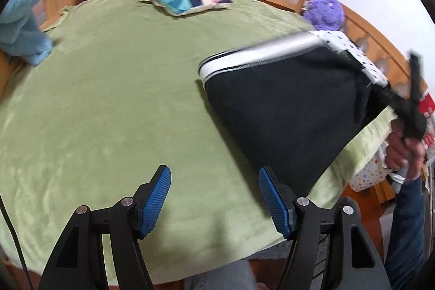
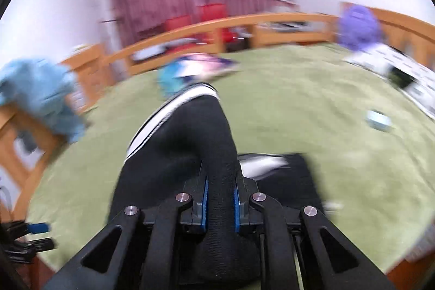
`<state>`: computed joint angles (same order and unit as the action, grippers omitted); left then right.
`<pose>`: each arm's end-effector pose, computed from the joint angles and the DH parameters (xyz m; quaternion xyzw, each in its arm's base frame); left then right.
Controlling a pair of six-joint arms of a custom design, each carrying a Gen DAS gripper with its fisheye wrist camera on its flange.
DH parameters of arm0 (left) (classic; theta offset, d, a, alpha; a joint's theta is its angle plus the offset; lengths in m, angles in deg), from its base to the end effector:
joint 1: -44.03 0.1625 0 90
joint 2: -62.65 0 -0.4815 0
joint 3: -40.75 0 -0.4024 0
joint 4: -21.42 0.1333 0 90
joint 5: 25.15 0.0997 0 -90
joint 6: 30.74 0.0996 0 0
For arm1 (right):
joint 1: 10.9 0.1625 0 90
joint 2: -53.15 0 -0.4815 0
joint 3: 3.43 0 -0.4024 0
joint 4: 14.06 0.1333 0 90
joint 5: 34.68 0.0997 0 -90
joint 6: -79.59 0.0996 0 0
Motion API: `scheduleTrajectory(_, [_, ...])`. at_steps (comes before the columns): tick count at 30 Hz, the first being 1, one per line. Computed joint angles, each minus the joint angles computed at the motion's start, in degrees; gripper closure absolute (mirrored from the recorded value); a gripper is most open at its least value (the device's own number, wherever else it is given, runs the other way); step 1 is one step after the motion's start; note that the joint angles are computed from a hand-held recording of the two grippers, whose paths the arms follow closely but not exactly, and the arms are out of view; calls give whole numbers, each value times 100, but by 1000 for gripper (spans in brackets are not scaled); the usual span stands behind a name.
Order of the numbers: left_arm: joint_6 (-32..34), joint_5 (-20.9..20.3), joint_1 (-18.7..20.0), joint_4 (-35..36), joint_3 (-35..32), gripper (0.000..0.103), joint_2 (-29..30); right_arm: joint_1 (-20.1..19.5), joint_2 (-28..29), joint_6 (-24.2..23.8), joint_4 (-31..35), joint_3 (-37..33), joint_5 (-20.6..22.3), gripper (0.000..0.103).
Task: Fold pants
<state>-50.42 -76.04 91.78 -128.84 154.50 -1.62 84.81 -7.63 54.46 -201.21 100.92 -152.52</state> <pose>-0.2467 -0.5633 0.2331 0.1528 0.9262 -0.2474 0.2402 0.1517 -0.6448 0.3333 0.1259 -0.8641 0.3950 0.2855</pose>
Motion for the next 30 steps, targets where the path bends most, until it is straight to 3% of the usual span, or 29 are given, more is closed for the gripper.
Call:
scheduleTrajectory(3, [92, -188, 28, 10, -279, 38, 398, -451, -29, 474, 1062, -191, -524, 72])
scheduleTrajectory(4, [123, -229, 24, -21, -326, 38, 480, -522, -69, 500, 1281, -179, -566, 72])
scheduleTrajectory(6, [237, -288, -9, -153, -484, 38, 717, -687, -343, 534, 1000, 171, -103, 71])
scheduleTrajectory(8, [324, -313, -52, -229, -614, 38, 892, -726, -525, 582, 161, 575, 274, 70])
scheduleTrajectory(10, [364, -288, -89, -246, -724, 38, 1061, -714, -593, 392, -164, 770, 478, 70])
scheduleTrajectory(12, [236, -295, -82, -233, -772, 38, 1233, -726, -488, 206, -380, 870, 387, 68])
scheduleTrajectory(14, [-47, -382, -10, 186, -857, 38, 1403, -737, -203, -125, -468, 835, -134, 68])
scheduleTrajectory(17, [-117, -53, -12, 368, -762, 30, 1596, -865, -268, 45, -328, 1023, -34, 68])
scheduleTrajectory(19, [-70, -205, 35, 187, -653, 27, 1539, -850, -349, -79, -155, 1022, -56, 68])
scheduleTrajectory(20, [-159, -474, 108, 313, -695, 27, 1452, -825, -402, -140, -8, 980, -81, 68])
scheduleTrajectory(23, [-222, -886, 254, 383, -754, 27, 1265, -809, -605, -18, 195, 866, 278, 67])
scheduleTrajectory(25, [-198, -871, 311, 275, -752, 27, 1197, -805, -578, 38, 62, 728, 530, 55])
scheduleTrajectory(27, [-203, -891, 376, 225, -779, 27, 1152, -770, -433, 28, 116, 484, 513, 49])
scheduleTrajectory(30, [-222, -800, 472, 113, -836, 27, 1120, -769, -68, 68, 579, -135, 412, 49])
